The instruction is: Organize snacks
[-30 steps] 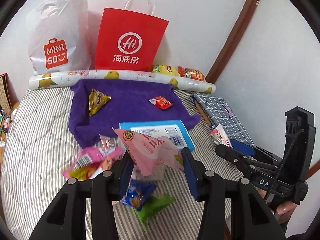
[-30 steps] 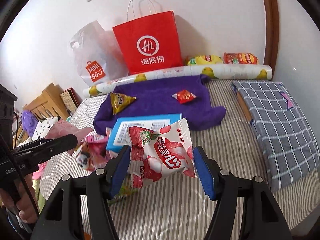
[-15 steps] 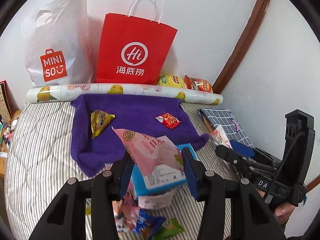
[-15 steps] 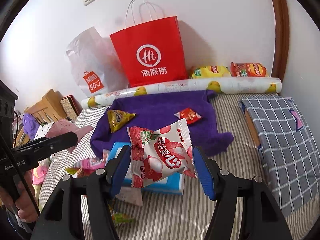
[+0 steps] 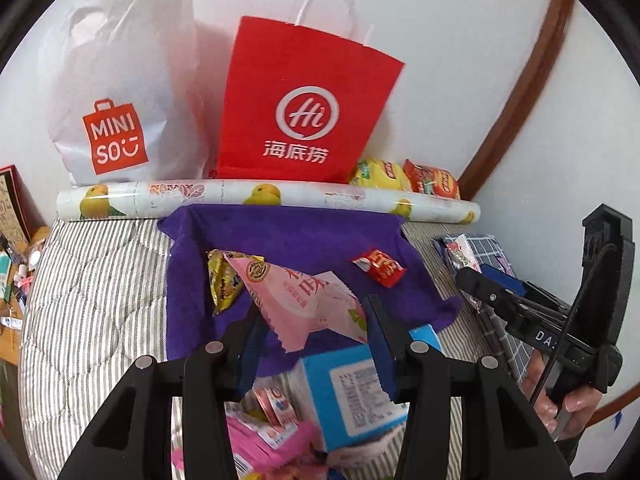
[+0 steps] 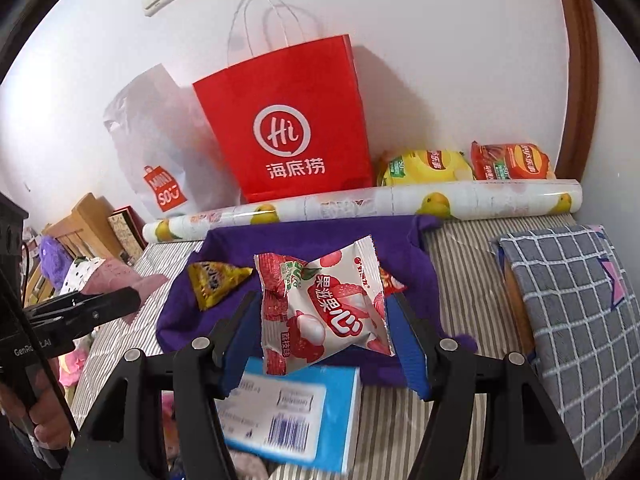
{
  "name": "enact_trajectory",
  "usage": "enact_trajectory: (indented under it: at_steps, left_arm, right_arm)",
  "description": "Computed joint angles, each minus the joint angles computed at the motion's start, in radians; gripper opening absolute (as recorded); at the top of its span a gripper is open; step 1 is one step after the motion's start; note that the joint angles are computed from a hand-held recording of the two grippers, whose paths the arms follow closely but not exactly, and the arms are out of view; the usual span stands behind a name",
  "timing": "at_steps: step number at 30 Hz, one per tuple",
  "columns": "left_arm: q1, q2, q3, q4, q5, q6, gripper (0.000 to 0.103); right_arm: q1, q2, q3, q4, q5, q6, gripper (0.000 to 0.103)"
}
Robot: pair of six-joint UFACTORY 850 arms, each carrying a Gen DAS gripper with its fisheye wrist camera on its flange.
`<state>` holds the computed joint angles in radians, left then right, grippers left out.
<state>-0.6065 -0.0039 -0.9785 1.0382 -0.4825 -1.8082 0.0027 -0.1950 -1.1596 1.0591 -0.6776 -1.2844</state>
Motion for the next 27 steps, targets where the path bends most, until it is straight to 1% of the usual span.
enact_trajectory:
  at_steps: [7,11,13,14,17,20,23,25,27]
  left_arm:
    - [0.06,-0.013,0.007,-0.04,0.011,0.028,0.045]
    - [0.097,-0.03,0.011,-0.095,0.056,0.062,0.045]
    - [0.116,-0.048,0.004,-0.175,0.081,0.137,0.045]
    - [0.12,-0.057,-0.002,-0.197,0.081,0.164,0.045]
    - [0.127,-0.081,-0.015,-0.225,0.076,0.208,0.045]
    - [0.142,-0.1,-0.019,-0.277,0.108,0.255,0.045]
    - [0.162,-0.12,-0.02,-0.369,0.155,0.335,0.046]
    - [0.165,-0.134,-0.027,-0.399,0.151,0.365,0.045]
    - [0.167,-0.138,-0.028,-0.417,0.147,0.382,0.045]
  right_arm:
    - [0.034,-0.097,-0.068,-0.033,0.012,0.039,0.063]
    - [0.051,-0.14,-0.089,-0.064,0.021,0.058,0.063]
    - [0.056,-0.16,-0.097,-0.078,0.021,0.07,0.063]
    - [0.058,-0.17,-0.101,-0.09,0.022,0.081,0.063]
    - [0.059,-0.199,-0.116,-0.119,0.016,0.123,0.063]
    - [0.06,-0.216,-0.124,-0.138,0.011,0.15,0.063]
    - [0.065,-0.215,-0.117,-0.143,0.033,0.14,0.063]
    - [0.063,-0.211,-0.11,-0.127,0.036,0.115,0.063]
    - [0.057,-0.211,-0.108,-0.107,0.021,0.093,0.063]
